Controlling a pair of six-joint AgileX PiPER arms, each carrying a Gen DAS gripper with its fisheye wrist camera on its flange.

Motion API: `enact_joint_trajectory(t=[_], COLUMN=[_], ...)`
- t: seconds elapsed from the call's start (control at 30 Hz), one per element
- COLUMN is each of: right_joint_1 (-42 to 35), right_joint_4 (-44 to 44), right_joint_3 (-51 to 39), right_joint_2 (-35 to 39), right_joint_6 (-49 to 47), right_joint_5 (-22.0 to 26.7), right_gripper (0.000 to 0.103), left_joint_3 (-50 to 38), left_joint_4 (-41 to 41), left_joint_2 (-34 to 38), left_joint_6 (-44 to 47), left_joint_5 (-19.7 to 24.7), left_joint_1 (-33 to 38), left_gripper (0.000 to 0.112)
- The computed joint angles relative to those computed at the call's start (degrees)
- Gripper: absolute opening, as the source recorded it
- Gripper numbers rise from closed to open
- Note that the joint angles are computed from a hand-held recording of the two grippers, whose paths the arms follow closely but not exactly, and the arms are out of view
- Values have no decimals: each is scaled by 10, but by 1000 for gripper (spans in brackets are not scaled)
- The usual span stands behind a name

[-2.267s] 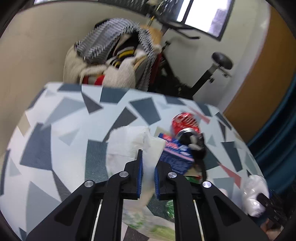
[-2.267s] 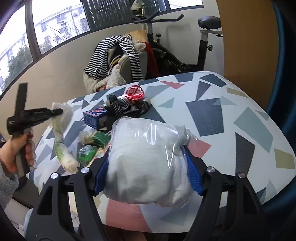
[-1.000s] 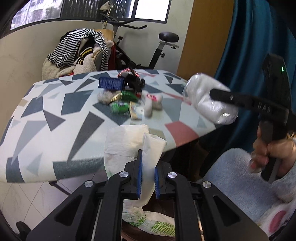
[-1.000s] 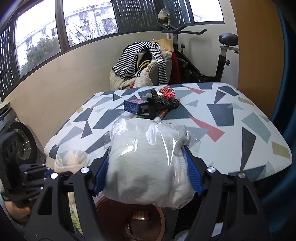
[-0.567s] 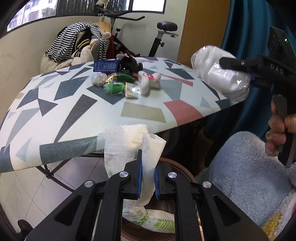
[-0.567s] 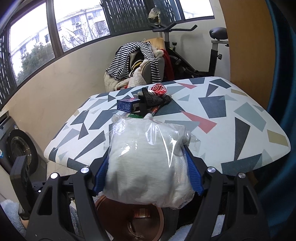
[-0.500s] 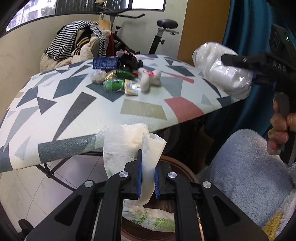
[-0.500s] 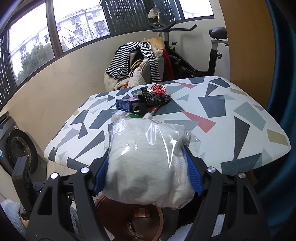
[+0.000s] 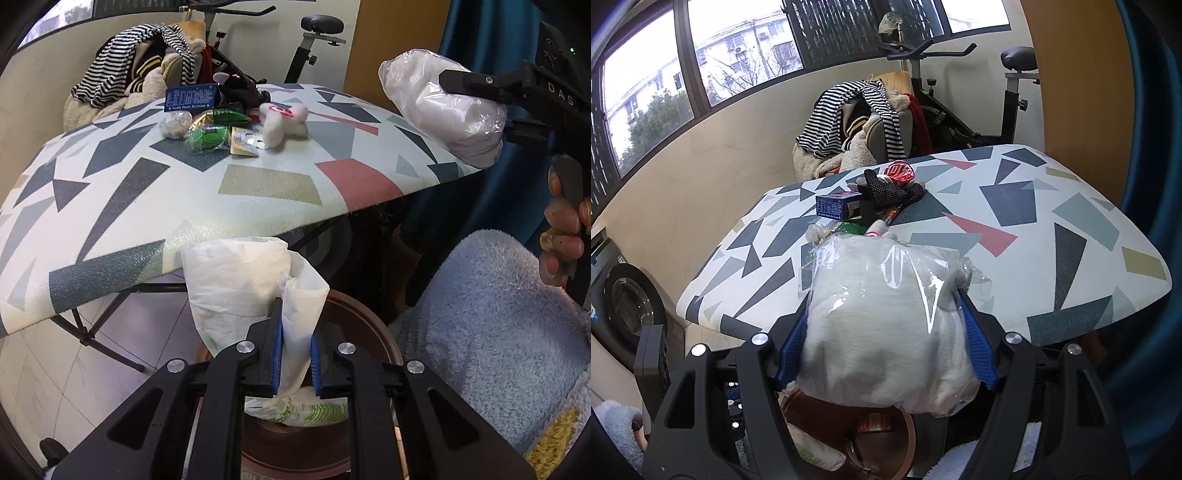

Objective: Collect trash
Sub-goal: 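Lift the tissue with the left gripper and release it into the brown bin, then lower the white plastic bag with the right gripper and release it into the bin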

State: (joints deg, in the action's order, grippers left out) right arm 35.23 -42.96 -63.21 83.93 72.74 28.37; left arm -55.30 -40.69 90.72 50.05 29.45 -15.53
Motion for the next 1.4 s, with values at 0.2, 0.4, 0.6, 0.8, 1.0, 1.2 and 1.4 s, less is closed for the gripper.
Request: enact_joint_trajectory(t=[0.2, 0.4, 0.6, 0.8, 1.0, 1.2, 1.4], right_joint_1=[2, 7, 37, 67, 104, 119, 107], right_joint_4=[3, 1, -33, -39, -93, 29, 206], right_joint_3=[-2, -2, -6, -5, 13, -45, -115], right_joint_2=[3, 8, 27, 59, 89, 163, 237], right_joint_6=[-3, -2, 22, 10, 41, -124, -287], right_joint_5=[3, 5, 24, 10, -38, -41, 7], right_gripper=[73, 73, 73, 73, 73, 74, 76], left_joint_3=[-1, 8, 6, 5, 13, 44, 59], left_joint_4=[-32, -52, -68, -4, 135, 286, 287], left_joint_2=[3, -17, -63, -116, -157, -181, -174], left_joint_6=[26, 22, -21, -117, -272, -415, -424], left_joint_5=[28, 19, 17, -9, -53, -96, -101], left_joint_1=[14, 29, 68, 97, 102, 91, 98], left_gripper=[43, 64, 92, 97, 97, 97, 97])
